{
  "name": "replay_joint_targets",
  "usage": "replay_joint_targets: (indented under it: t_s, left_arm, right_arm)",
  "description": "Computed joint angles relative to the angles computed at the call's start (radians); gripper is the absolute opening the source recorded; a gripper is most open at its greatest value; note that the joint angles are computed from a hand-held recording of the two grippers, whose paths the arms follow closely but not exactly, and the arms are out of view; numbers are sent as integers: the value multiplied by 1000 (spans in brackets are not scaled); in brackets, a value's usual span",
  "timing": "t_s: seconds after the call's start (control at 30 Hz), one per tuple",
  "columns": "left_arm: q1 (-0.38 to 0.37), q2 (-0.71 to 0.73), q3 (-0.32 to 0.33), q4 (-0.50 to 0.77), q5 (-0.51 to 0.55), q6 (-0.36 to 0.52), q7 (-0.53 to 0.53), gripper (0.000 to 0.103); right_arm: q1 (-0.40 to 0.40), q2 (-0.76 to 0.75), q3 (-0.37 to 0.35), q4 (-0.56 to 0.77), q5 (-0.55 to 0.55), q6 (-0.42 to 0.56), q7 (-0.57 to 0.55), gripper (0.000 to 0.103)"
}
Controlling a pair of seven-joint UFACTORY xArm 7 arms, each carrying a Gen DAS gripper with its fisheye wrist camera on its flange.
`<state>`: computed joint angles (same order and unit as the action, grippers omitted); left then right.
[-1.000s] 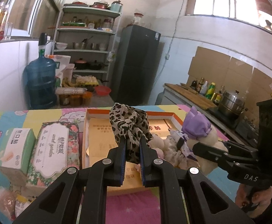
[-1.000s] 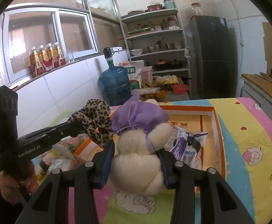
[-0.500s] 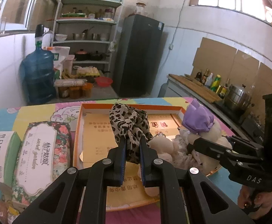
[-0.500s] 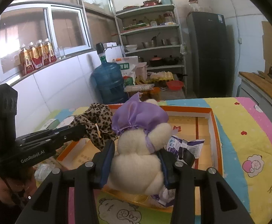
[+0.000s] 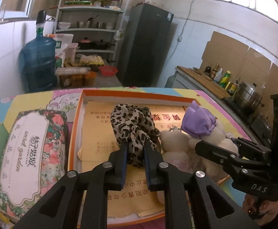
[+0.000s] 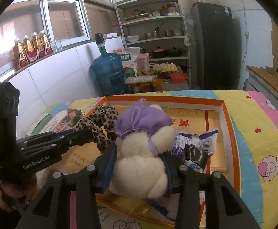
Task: Organize soft objects
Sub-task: 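Lower the scrunchie into the box and open the left tool while the right tool releases the bear, then move both tools back from the box to the remaining items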
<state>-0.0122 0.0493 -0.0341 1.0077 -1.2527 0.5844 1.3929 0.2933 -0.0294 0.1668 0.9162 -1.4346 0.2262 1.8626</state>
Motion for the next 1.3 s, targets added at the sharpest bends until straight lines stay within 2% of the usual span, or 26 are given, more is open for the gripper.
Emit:
replay_joint_targets:
  t_s: [0.03, 0.13, 0.2, 0.3, 0.8, 0.97, 1.1, 1.3]
  left_arm:
    - [-1, 8, 0, 6, 12, -2, -12, 19]
    - [-2, 18, -6, 8, 24, -23, -26, 34]
    - [0, 13, -9, 4, 8, -26, -10, 51]
    - [-2, -2, -9, -10, -18, -25, 20, 56]
    - [-34, -90, 19, -86, -117, -93, 129, 57]
    - [-28, -124, 44, -101, -152, -78, 158, 57]
    - [-15, -165, 71, -118, -173, -31, 165, 57]
    - [-2, -237, 106, -155, -197, 16, 191, 57]
  right_arm:
    - [0, 2, -1, 0, 1, -1, -1, 45]
    - [-2, 4, -4, 2, -25, -12, 28, 49]
    - [-3, 4, -5, 5, -56, -21, 57, 61]
    - [-3, -1, -7, 6, -96, -29, 96, 65]
    - [9, -68, 15, -23, -183, 42, 207, 66]
    - [20, -105, 34, -40, -191, 103, 229, 66]
    - [33, -156, 57, -64, -209, 172, 261, 66]
    - [48, -195, 82, -69, -198, 204, 252, 66]
